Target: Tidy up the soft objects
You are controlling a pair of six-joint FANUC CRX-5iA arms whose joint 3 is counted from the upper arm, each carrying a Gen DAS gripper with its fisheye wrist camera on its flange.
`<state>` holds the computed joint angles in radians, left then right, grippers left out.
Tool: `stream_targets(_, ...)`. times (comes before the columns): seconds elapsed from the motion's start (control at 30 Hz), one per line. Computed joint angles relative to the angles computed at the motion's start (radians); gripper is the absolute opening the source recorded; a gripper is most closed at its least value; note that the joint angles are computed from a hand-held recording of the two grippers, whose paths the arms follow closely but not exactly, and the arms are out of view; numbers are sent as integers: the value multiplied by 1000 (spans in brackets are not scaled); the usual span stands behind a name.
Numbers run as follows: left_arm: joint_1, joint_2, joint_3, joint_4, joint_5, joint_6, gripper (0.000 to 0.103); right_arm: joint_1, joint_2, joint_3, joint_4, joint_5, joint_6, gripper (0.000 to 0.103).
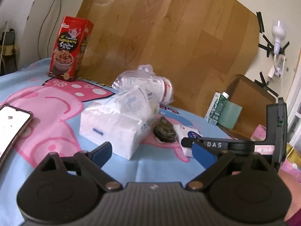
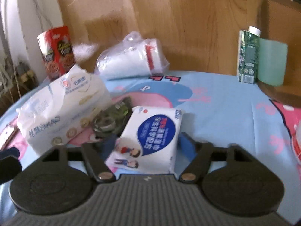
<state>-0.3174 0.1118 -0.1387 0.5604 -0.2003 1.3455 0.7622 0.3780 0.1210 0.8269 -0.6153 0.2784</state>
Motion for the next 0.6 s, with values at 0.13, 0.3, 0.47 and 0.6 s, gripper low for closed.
stream_targets(0.13, -2, 1, -18, 83, 2, -60, 98, 13, -24, -53, 120, -96, -37, 71)
stream_targets(0.3, -41, -5, -90, 376, 63, -319, 99, 16, -79, -180, 373, -216, -316, 82)
stream_targets(0.47, -95, -13, -133, 568, 149, -508, 99, 3, -51, -122, 356, 8, -198, 73)
stream_targets(0.6, -51, -16, -102, 336, 118, -289, 99, 30, 75, 94, 58, 4, 124, 63)
